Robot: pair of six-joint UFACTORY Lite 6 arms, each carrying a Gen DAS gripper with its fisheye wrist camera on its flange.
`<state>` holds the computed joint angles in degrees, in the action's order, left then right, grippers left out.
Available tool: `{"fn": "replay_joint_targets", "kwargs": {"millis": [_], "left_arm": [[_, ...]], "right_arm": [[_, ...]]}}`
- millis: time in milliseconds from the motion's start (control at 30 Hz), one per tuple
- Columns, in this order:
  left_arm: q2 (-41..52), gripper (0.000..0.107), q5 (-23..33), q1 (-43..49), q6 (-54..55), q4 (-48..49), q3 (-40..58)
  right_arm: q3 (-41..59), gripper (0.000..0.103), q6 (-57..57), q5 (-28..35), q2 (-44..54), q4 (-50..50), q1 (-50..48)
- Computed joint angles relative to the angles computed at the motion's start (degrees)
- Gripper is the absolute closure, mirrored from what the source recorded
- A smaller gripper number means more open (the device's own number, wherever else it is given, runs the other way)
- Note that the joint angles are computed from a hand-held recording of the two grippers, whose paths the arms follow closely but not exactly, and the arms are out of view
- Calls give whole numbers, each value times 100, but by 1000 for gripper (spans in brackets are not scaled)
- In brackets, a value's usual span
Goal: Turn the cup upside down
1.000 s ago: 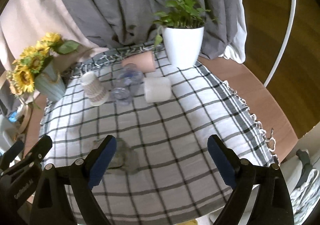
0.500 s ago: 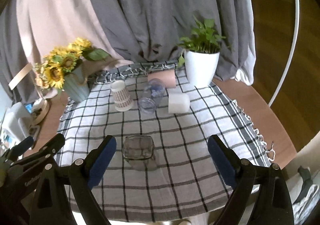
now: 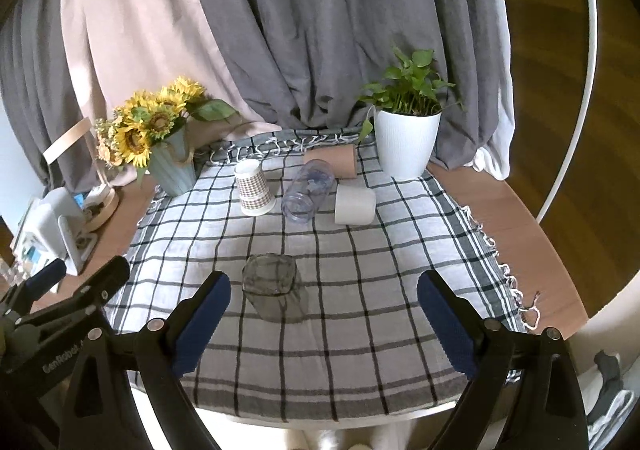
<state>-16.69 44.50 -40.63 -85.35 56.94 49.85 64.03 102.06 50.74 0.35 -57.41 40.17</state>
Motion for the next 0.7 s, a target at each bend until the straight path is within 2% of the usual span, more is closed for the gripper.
{"fn": "replay_joint_targets", "kwargs": {"millis": [200, 700], "left_arm": [[-78, 4, 389, -408, -284, 141, 29], [-72, 4, 439, -529, -377, 136, 37]], "right_arm": [[-268, 8, 100, 108, -280, -146, 150], [-339, 8, 181, 196, -359, -199, 266]]}}
